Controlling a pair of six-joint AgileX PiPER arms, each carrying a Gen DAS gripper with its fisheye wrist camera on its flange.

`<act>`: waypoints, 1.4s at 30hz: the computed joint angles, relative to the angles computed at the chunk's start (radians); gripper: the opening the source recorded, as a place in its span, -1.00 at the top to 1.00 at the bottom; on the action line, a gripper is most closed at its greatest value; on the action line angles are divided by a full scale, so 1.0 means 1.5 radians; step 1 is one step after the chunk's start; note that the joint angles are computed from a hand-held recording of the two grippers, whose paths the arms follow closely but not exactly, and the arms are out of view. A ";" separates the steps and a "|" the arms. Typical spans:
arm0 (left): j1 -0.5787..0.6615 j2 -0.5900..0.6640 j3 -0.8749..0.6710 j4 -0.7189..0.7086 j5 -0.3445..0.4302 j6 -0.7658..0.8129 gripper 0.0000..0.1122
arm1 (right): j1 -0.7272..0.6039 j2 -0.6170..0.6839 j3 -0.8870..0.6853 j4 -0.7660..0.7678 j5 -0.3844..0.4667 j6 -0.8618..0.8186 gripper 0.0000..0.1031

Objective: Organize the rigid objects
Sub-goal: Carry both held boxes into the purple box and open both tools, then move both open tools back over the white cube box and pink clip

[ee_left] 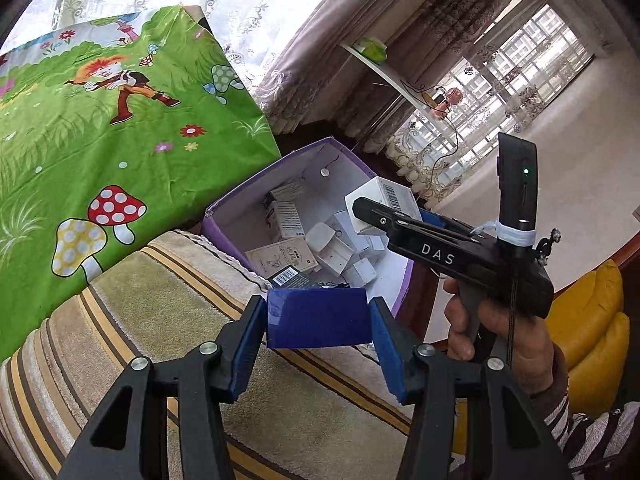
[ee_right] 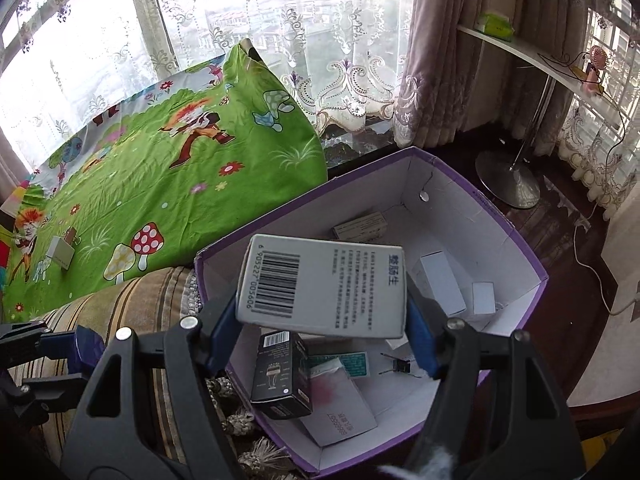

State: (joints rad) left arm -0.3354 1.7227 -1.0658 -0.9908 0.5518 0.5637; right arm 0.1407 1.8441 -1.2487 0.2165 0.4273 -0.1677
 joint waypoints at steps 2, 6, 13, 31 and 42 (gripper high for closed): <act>-0.006 0.004 -0.007 0.000 0.006 0.002 -0.35 | -0.002 0.001 -0.004 -0.001 0.004 0.003 -0.49; 0.003 0.004 -0.005 -0.005 0.007 -0.011 -0.42 | -0.002 0.002 -0.004 0.014 0.003 -0.012 -0.63; 0.005 0.007 -0.006 0.001 0.009 -0.023 -0.42 | 0.001 0.005 -0.004 0.031 0.008 -0.030 -0.64; 0.039 -0.028 0.020 0.008 -0.023 -0.026 -0.42 | 0.050 -0.009 0.006 0.023 -0.007 -0.055 -0.63; 0.144 -0.091 0.019 0.362 -0.057 -0.276 -0.42 | 0.050 -0.011 -0.006 0.086 0.023 -0.107 -0.64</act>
State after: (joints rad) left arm -0.1200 1.5865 -1.0372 -0.4477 0.4665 0.1495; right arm 0.2159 1.8278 -1.2573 0.3462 0.4613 -0.3287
